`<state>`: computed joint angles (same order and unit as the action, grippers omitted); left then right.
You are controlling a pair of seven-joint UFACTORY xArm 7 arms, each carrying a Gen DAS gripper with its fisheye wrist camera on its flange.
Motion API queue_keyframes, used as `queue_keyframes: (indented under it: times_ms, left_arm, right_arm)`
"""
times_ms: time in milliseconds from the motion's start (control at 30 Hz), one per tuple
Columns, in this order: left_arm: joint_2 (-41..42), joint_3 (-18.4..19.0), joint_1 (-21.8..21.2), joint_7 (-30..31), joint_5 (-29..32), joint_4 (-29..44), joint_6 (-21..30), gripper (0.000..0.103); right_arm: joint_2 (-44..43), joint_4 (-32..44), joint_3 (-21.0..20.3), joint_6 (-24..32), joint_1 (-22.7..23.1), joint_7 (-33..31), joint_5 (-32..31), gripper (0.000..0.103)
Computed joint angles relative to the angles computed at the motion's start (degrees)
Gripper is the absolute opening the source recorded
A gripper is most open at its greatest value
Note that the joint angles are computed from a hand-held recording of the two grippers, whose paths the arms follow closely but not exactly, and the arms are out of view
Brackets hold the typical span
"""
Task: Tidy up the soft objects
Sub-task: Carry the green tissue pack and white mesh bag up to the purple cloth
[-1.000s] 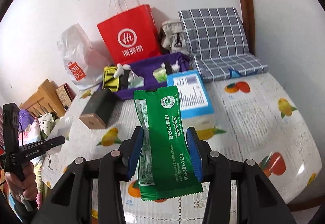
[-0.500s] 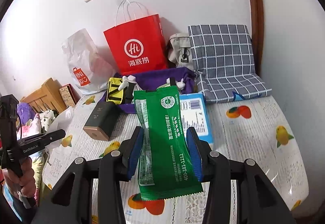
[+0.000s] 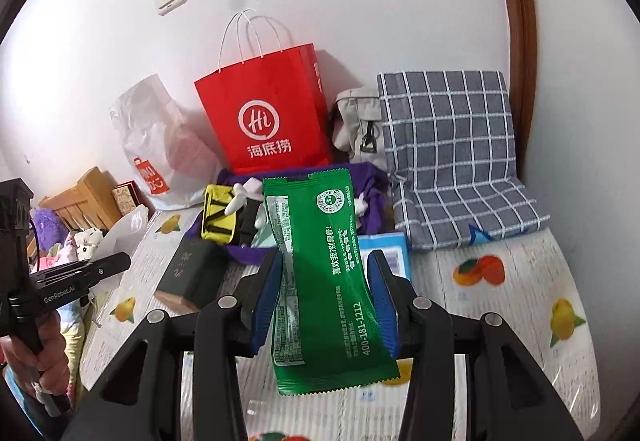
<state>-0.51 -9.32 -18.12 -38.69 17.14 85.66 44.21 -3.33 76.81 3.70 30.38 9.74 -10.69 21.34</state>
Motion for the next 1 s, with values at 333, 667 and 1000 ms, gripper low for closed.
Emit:
queue_keyframes:
  times_ms: [333,667,1000]
  left_arm:
    - [6.29,1.4,-1.19,1.01,1.46,8.19,1.1,0.01]
    - [11.95,3.65,-1.86,1.66,1.1,15.11,2.6,0.01]
    - [17.91,6.35,-1.81,1.63,0.95,23.77,4.54,0.01]
  right_arm:
    - [8.03,9.71,1.12,1.27,-1.08,-0.53,-0.22,0.044]
    - [17.2,21.7,2.79,5.45,-1.62,1.8,-2.93,0.044]
    - [28.28,37.89,3.69,10.09,-1.05,4.16,-5.87,0.044]
